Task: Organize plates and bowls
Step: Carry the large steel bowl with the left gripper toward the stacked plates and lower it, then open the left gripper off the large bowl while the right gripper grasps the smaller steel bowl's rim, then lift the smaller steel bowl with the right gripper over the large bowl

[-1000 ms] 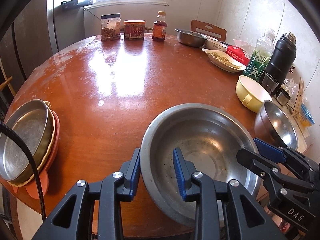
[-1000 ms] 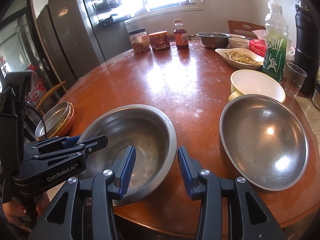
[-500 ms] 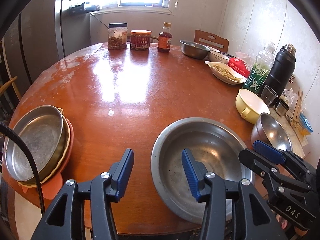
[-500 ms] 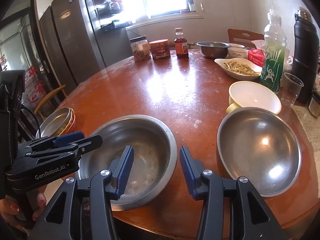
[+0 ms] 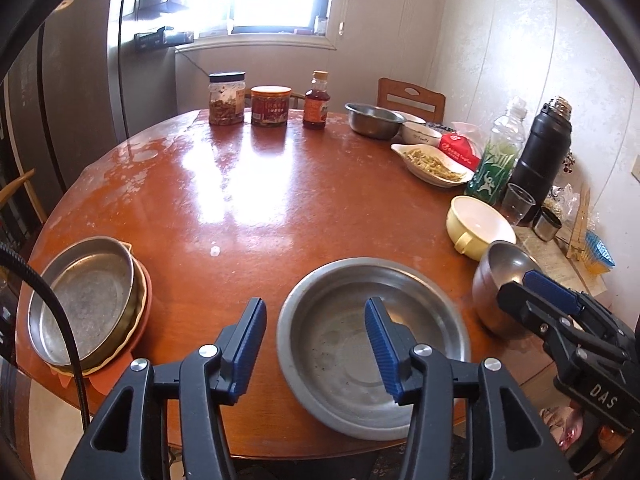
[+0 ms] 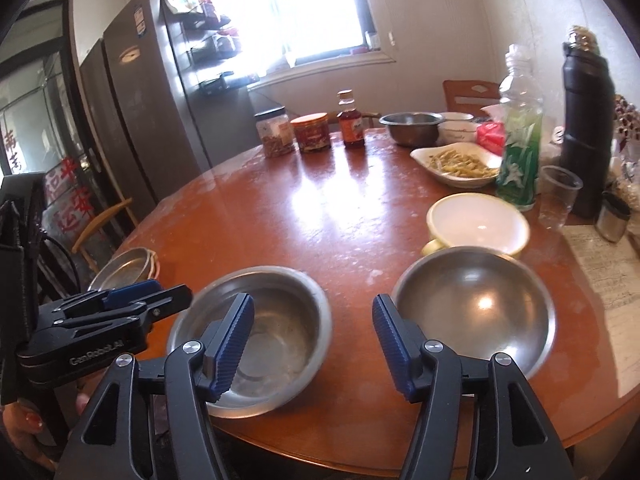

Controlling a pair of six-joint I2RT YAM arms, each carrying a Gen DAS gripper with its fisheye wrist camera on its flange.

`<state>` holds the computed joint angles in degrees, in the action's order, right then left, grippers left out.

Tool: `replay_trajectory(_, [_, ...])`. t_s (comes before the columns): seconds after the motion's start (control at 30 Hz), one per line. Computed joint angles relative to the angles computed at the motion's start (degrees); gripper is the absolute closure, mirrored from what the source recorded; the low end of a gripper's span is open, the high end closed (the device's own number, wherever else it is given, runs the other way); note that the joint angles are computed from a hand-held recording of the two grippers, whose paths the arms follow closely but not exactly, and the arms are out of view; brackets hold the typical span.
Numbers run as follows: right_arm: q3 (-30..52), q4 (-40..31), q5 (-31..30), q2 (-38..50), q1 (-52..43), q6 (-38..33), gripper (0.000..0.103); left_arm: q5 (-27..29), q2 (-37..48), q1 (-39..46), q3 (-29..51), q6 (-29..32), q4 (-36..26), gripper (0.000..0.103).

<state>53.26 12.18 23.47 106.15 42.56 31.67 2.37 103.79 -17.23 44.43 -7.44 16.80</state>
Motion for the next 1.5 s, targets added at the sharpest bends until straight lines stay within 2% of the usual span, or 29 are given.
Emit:
replay_trajectory(0.17, [-5.29,-0.55,3.28,-5.9,-1.24,0.93,0.039,-0.21,-1.56,-2.84,0.07,-0.18,-0.88,0.05])
replay_trajectory(0.27, [-8.82,-0.48,5.57,-9.09,-2.42,1.65,0.031,-1.03,-1.38,-5.12,1.21,-0.1,-1.95,0.05])
replay_trajectory(0.57, [-16.21,-0.48,2.01,-13.82,-9.54,5.72,0.03,-1.27,3.73,-12.24,9.27,-0.39,-7.04,0.049])
replay_trajectory(0.93, [-20.18,7.16,-0.71,-10.42,-14.45,7.11,0.03,-4.33,14.22,-18.24,22.04,-1.37,-11.81,0.045])
replay_trajectory(1.07, [-19.15,8.61,-2.51,-8.33,-15.45,5.43,0.041,-3.42,17.83,-18.59,26.53,-1.85,-14.77,0.045])
replay_trajectory(1.23, [-17.83,10.37,-4.99,-5.41,-16.21,4.51,0.062,-1.83,20.81,-18.92,29.75,-2.2,-16.93,0.046])
replay_trajectory(1.3, [-17.82,11.5,-5.28,-4.66,-16.51,4.45,0.067,0.8,22.06,-18.83,30.97,-2.59,-17.56,0.062])
replay_trajectory(1.43, [-17.57,12.78,-6.17,-3.7,-16.91,4.14,0.077,-1.0,23.18,-19.56,32.17,-3.31,-17.34,0.07])
replay_trajectory(1.5, [-17.25,12.48,-5.63,-3.58,-16.94,4.29,0.077,0.18,23.82,-18.99,33.13,-4.33,-17.8,0.074])
